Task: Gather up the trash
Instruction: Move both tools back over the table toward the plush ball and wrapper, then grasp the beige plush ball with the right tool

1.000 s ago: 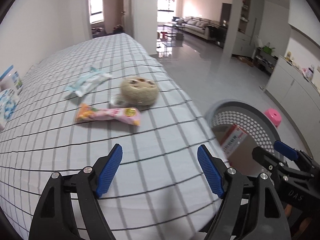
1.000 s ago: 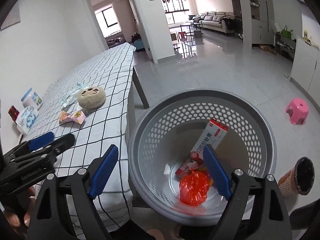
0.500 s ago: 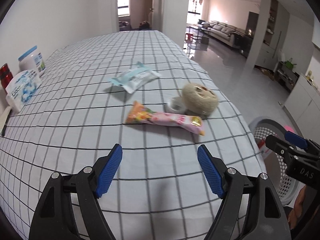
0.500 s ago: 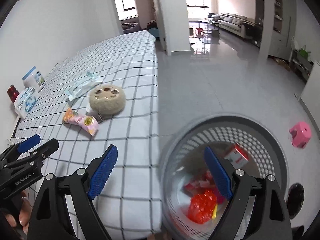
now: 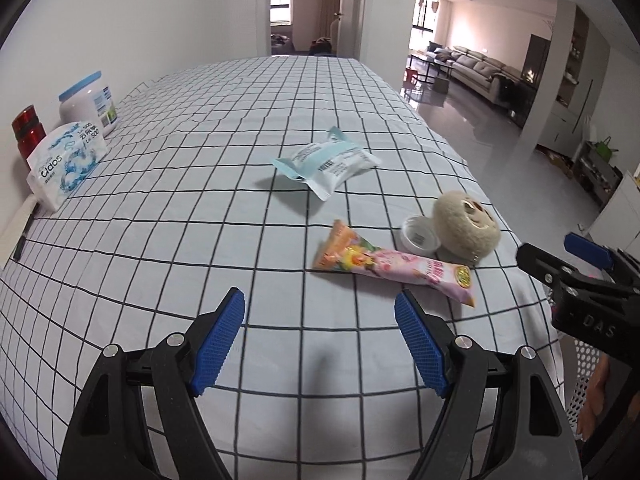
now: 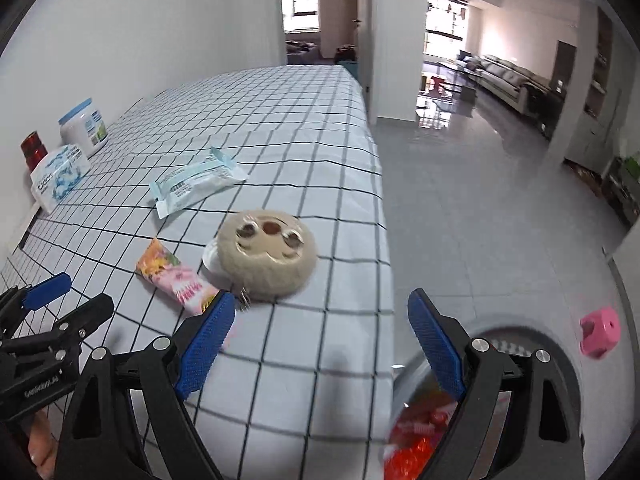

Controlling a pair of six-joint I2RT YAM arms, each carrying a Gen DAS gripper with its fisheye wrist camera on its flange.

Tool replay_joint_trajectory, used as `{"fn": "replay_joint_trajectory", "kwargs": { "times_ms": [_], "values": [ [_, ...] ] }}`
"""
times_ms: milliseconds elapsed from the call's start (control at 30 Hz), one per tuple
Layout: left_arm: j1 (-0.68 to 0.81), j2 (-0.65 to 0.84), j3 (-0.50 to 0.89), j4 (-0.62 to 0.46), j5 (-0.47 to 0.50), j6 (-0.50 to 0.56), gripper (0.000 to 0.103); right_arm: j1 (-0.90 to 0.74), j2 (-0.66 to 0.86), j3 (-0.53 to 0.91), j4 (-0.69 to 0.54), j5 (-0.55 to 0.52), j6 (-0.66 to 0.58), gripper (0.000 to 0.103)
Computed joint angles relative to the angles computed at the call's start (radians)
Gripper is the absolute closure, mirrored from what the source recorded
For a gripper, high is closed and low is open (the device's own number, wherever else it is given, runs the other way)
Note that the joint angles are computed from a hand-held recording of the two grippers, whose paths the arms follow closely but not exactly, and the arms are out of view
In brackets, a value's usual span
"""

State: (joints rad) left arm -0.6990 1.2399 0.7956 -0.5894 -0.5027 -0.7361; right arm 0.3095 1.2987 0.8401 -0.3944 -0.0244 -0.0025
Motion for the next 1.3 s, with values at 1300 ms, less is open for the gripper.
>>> {"fn": "replay_joint_trajectory", "kwargs": {
  "times_ms": [1300],
  "values": [
    [-0.019, 0.046, 0.027, -0.019, 0.013, -0.047, 0.024, 0.027, 0.164, 0.034, 0.14, -0.089, -0.088, 0.042]
  ]
}}
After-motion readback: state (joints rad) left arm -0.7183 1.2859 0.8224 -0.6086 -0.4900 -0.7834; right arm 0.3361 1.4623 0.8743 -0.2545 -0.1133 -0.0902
